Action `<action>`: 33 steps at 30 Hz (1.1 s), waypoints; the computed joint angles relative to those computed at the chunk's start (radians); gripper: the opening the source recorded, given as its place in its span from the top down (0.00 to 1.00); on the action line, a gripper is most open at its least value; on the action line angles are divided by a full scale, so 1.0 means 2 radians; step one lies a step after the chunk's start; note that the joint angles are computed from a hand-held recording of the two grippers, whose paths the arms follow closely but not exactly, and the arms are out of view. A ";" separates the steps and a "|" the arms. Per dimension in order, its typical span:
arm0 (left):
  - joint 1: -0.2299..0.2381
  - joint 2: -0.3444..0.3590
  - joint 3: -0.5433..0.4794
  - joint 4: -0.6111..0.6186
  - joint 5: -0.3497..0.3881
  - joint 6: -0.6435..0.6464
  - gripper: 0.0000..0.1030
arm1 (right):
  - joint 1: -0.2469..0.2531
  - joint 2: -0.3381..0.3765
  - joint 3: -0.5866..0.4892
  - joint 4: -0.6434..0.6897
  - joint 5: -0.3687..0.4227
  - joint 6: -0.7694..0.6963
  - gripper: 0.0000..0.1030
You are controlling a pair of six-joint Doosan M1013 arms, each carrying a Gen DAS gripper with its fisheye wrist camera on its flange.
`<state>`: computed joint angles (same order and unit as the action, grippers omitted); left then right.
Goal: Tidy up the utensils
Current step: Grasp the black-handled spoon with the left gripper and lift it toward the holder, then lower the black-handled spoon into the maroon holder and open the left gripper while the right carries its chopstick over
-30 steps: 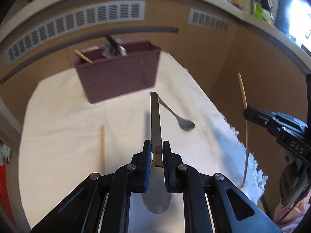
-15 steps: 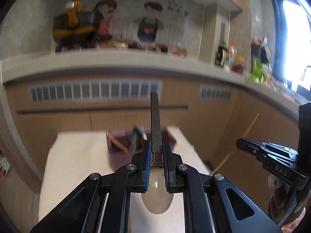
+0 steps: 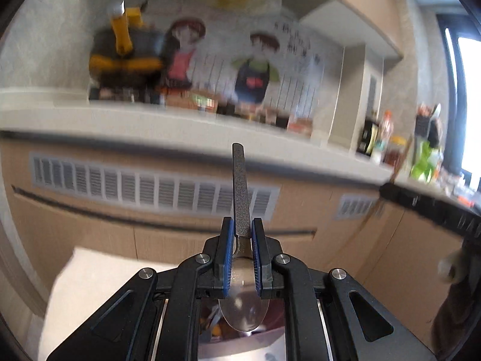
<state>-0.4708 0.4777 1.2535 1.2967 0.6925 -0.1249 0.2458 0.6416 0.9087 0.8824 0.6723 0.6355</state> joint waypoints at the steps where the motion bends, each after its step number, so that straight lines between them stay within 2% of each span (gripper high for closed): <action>1: 0.002 0.004 0.001 -0.008 -0.001 0.004 0.88 | 0.003 0.009 -0.011 -0.018 0.004 0.015 0.95; 5: 0.012 0.022 0.000 -0.039 -0.001 0.021 0.88 | 0.008 0.035 -0.038 -0.057 0.023 0.053 0.95; 9: 0.023 0.036 0.001 -0.084 -0.004 0.044 0.88 | 0.013 0.047 -0.044 -0.074 0.025 0.065 0.95; 14: 0.024 0.040 0.007 -0.113 -0.014 0.065 0.88 | 0.018 0.058 -0.052 -0.103 0.036 0.080 0.95; 25: 0.023 0.034 0.018 -0.191 -0.025 0.128 0.86 | 0.024 0.063 -0.046 -0.137 0.054 0.086 0.95; 30: 0.024 0.027 0.024 -0.219 -0.025 0.148 0.86 | 0.026 0.059 -0.040 -0.143 0.051 0.087 0.95; 33: 0.030 0.022 0.024 -0.259 -0.037 0.175 0.86 | 0.025 0.055 -0.033 -0.134 0.044 0.081 0.95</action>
<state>-0.4108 0.5213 1.3007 0.7778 0.6183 0.2251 0.2956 0.7520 0.8418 0.6134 0.7599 0.7966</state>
